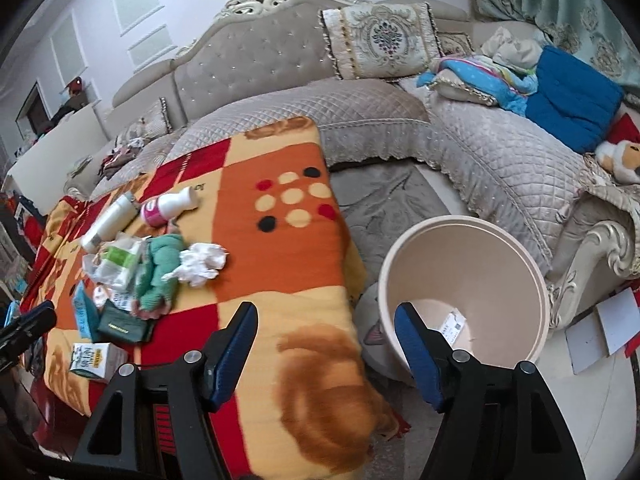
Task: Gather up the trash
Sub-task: 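Move both grippers back over the trash on the blanket, then grasp the crumpled tissue with the right gripper while the left gripper grasps the beige wrapper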
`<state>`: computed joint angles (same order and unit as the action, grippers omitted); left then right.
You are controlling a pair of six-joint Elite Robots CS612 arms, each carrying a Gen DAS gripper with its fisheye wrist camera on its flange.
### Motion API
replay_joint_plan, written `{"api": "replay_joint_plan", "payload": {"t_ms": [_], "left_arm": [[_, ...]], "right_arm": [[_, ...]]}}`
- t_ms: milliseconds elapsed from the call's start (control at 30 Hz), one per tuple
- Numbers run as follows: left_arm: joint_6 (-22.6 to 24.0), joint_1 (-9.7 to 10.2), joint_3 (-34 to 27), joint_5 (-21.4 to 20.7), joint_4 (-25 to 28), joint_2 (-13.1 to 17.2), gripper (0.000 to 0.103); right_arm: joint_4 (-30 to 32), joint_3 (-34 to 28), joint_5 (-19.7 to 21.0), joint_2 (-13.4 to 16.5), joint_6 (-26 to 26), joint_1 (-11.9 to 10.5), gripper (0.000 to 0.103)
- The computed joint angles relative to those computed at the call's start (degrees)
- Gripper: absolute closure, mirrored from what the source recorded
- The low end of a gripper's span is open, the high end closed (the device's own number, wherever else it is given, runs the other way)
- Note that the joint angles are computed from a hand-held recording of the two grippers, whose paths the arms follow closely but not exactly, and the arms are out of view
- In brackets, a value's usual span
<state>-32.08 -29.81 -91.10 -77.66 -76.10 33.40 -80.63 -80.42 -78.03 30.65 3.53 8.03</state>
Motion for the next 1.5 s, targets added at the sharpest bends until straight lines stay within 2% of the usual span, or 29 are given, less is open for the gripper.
{"api": "replay_joint_plan", "payload": {"t_ms": [200, 400, 767, 933, 1133, 1300, 1367, 1400, 1467, 1500], "left_arm": [[-0.8, -0.11, 0.2, -1.1, 0.1, 0.1, 0.037], [-0.6, -0.53, 0.1, 1.2, 0.3, 0.1, 0.037], [-4.1, 0.7, 1.2, 2.0, 0.8, -0.6, 0.037], [-4.5, 2.23, 4.4, 0.6, 0.8, -2.2, 0.037], [-3.2, 3.84, 9.9, -1.1, 0.0, -4.5, 0.037], [-0.1, 4.33, 14.3, -1.0, 0.9, -6.3, 0.037], [0.9, 4.63, 16.1, -1.7, 0.6, -7.0, 0.038], [1.2, 4.74, 16.9, -2.0, 0.4, -7.2, 0.04], [1.9, 4.84, 18.2, -2.5, 0.3, -7.8, 0.044], [2.3, 4.86, 18.8, -2.5, 0.3, -8.0, 0.045]], "right_arm": [[-0.1, 0.4, -0.3, -0.5, -0.4, 0.6, 0.034], [0.1, 0.6, 0.5, -0.5, -1.3, 0.8, 0.034], [0.4, 3.0, 3.9, -0.7, -3.0, 1.4, 0.034], [-0.8, 7.2, 5.5, -2.1, -5.6, 2.5, 0.034], [-4.2, 15.8, 7.7, -5.0, -7.6, 3.6, 0.034], [-6.0, 22.0, 11.1, -7.3, -8.0, 4.2, 0.034], [-6.7, 24.0, 11.2, -8.1, -9.1, 4.7, 0.034], [-7.1, 24.9, 11.1, -8.5, -9.9, 4.9, 0.035], [-7.7, 26.4, 10.8, -9.1, -10.9, 5.3, 0.046], [-7.7, 27.4, 10.9, -9.5, -11.3, 5.4, 0.055]]}}
